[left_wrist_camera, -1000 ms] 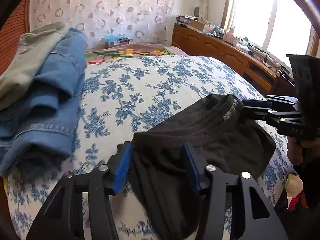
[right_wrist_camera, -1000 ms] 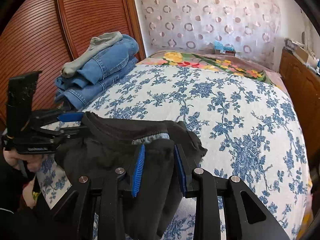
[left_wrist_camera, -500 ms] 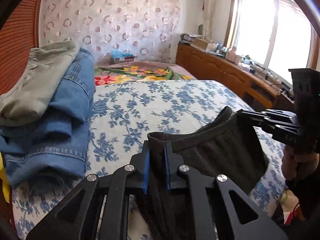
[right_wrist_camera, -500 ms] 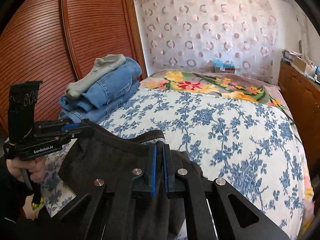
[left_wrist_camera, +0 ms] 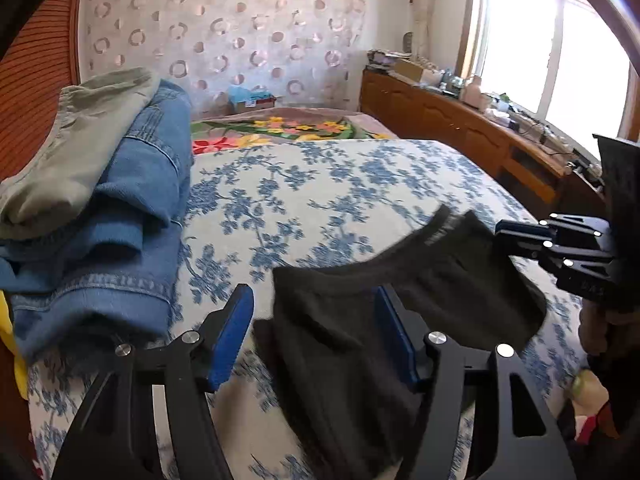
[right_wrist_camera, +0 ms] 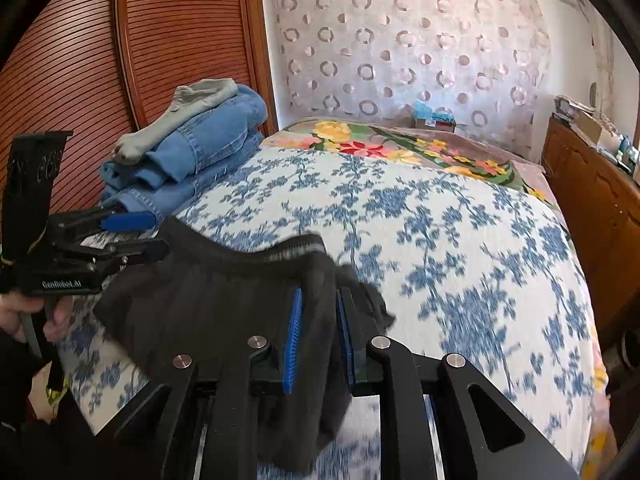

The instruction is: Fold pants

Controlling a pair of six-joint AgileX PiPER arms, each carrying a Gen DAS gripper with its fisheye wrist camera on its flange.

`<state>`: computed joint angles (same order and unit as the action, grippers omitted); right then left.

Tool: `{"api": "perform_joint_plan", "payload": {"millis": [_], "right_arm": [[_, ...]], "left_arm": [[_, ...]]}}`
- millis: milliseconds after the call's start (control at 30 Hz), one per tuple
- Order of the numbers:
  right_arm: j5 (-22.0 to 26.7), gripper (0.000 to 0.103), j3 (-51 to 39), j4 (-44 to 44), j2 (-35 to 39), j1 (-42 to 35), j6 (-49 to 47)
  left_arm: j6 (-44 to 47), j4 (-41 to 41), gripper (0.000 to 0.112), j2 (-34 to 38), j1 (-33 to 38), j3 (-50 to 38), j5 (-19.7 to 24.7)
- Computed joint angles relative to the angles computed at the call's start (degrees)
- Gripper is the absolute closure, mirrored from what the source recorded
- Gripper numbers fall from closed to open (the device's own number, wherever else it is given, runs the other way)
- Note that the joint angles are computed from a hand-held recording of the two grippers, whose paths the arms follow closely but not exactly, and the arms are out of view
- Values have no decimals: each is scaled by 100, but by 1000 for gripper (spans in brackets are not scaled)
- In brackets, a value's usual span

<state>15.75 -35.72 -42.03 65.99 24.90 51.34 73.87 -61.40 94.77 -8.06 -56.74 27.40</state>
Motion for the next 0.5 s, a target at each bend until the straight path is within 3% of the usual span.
{"api": "perform_joint_plan", "payload": {"millis": [67, 200, 500], "right_arm": [[104, 84, 149, 208, -223, 86, -147], [312, 84, 363, 692, -578, 223, -554], [965, 84, 870, 1035, -1599, 634, -461]], "left_arm": [[170, -127, 35, -142, -12, 237, 14], [308, -159, 35, -259, -86, 558, -40], [312, -129, 35, -190, -162, 798, -271]]}}
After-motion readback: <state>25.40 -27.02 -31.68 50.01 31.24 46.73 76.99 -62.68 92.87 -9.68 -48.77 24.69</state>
